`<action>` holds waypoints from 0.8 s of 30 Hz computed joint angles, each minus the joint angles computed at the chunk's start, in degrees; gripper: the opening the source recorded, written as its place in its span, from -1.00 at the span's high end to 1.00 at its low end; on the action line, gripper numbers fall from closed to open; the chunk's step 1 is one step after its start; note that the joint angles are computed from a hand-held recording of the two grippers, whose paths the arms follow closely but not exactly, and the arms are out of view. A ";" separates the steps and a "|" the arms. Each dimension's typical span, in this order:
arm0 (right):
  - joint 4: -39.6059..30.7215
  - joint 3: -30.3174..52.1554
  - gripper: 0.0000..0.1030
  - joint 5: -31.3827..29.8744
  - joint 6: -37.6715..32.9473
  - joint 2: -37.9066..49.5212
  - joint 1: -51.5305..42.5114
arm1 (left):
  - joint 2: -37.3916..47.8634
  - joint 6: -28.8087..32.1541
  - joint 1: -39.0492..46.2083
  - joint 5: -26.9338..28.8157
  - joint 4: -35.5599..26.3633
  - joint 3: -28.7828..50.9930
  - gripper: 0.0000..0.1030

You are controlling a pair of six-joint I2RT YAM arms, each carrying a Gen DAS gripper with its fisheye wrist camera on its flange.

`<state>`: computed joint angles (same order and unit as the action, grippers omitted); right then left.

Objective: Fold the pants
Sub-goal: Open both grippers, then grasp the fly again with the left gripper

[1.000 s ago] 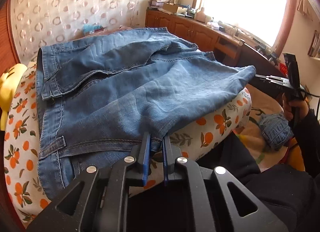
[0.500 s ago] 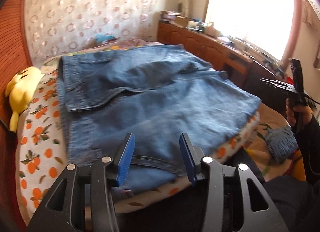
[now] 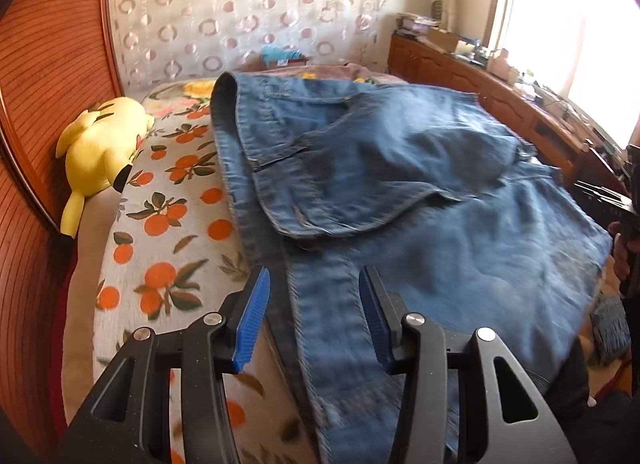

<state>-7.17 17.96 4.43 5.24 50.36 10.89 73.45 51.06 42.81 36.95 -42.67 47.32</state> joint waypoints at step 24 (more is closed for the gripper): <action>11.66 -0.35 0.07 0.64 1.75 13.73 -0.84 | 3.51 -2.89 -4.11 -1.55 4.49 -0.81 0.89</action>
